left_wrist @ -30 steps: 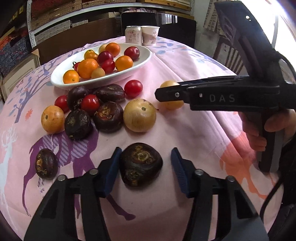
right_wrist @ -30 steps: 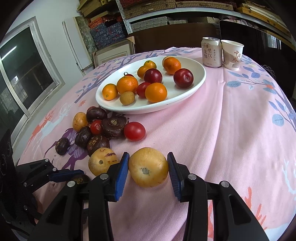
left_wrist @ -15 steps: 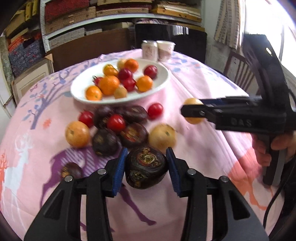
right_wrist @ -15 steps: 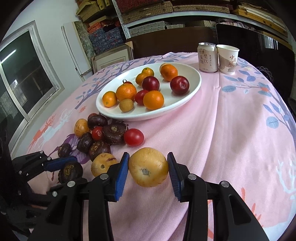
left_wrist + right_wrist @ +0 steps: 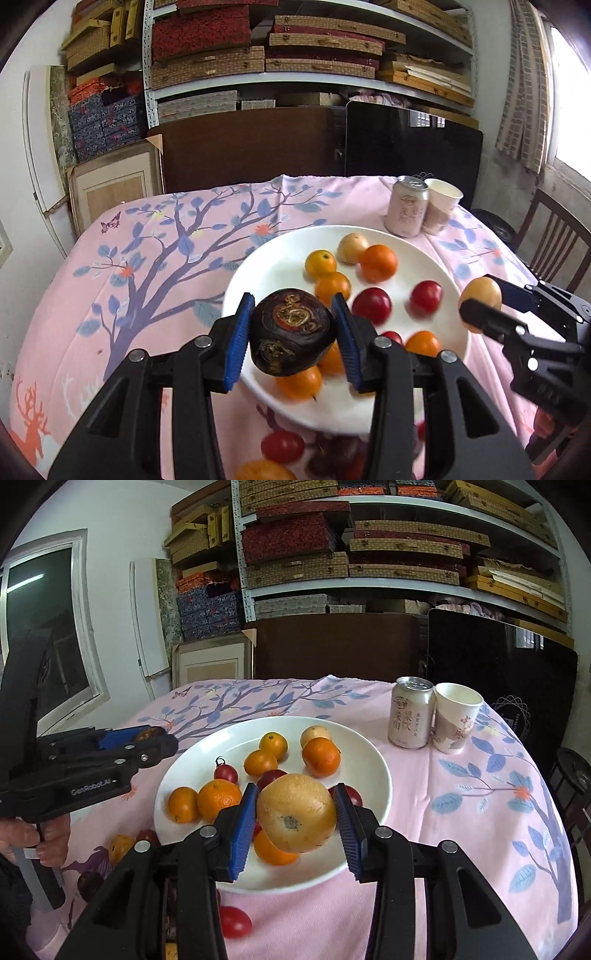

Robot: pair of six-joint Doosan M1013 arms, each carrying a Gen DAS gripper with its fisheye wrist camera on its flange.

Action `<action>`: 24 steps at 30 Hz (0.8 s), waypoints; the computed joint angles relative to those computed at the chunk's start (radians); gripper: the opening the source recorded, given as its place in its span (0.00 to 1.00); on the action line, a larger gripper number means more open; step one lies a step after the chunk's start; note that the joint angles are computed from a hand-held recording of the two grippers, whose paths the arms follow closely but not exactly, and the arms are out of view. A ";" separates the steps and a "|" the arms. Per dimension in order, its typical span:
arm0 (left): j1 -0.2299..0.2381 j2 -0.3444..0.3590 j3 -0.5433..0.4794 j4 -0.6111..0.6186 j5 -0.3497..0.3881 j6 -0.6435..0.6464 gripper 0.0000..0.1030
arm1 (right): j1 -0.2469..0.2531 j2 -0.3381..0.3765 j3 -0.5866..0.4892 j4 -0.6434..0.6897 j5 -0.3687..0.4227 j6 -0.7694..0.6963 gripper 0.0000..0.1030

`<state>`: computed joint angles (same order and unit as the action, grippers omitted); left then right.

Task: Organize fruits
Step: 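Carry both fruits over the plate and open both tools, then grasp another pale yellow round fruit with the right tool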

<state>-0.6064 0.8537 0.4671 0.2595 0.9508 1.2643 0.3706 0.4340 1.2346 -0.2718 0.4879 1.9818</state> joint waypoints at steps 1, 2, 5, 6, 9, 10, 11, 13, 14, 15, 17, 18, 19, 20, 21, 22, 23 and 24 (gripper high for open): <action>0.003 0.016 -0.027 -0.008 0.014 0.002 0.41 | 0.002 0.014 -0.018 0.015 0.013 -0.025 0.41; 0.006 0.033 -0.054 -0.015 0.028 0.002 0.41 | 0.002 0.028 -0.037 0.036 0.030 -0.054 0.41; 0.013 0.064 -0.096 -0.021 0.048 -0.016 0.42 | 0.004 0.062 -0.079 0.063 0.070 -0.105 0.41; 0.013 0.072 -0.107 -0.008 0.058 -0.027 0.61 | 0.007 0.070 -0.089 0.044 0.088 -0.102 0.45; 0.010 0.032 -0.027 0.049 0.004 -0.078 0.93 | 0.020 0.048 -0.045 -0.094 0.032 0.022 0.96; 0.010 0.014 0.004 0.050 -0.015 -0.079 0.93 | 0.019 0.038 -0.034 -0.077 0.018 0.012 0.96; 0.012 0.002 0.019 0.044 -0.012 -0.073 0.94 | 0.016 0.028 -0.026 -0.047 0.017 -0.010 0.96; 0.018 -0.035 0.067 0.016 -0.008 -0.068 0.94 | 0.014 0.000 0.004 -0.023 0.003 -0.010 0.96; 0.023 -0.060 0.107 0.002 -0.015 -0.070 0.95 | 0.015 -0.012 0.016 -0.008 0.007 -0.024 0.96; 0.025 -0.083 0.145 -0.002 -0.017 -0.070 0.95 | 0.018 -0.022 0.027 -0.007 0.020 -0.028 0.96; 0.024 -0.138 0.238 0.030 -0.023 -0.083 0.95 | 0.025 -0.045 0.056 0.008 0.044 -0.039 0.96; 0.021 -0.167 0.290 0.060 -0.038 -0.099 0.95 | 0.028 -0.054 0.070 0.029 0.059 -0.049 0.96; 0.015 -0.204 0.357 0.102 -0.056 -0.124 0.95 | 0.030 -0.063 0.086 0.066 0.072 -0.068 0.96; 0.010 -0.232 0.405 0.127 -0.062 -0.138 0.95 | 0.030 -0.071 0.101 0.123 0.084 -0.105 0.96; 0.007 -0.263 0.458 0.130 -0.078 -0.136 0.95 | 0.029 -0.076 0.112 0.173 0.100 -0.137 0.96; 0.004 -0.288 0.504 0.123 -0.098 -0.124 0.95 | 0.030 -0.075 0.116 0.207 0.122 -0.159 0.97; 0.000 -0.308 0.540 0.124 -0.106 -0.117 0.95 | 0.031 -0.074 0.118 0.240 0.142 -0.184 0.97; -0.007 -0.324 0.572 0.133 -0.103 -0.110 0.95 | 0.031 -0.070 0.116 0.276 0.164 -0.212 0.97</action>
<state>-0.6138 0.5300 1.0394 0.3921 0.8476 1.1541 0.4014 0.3644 1.3511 0.0037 0.6523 1.7700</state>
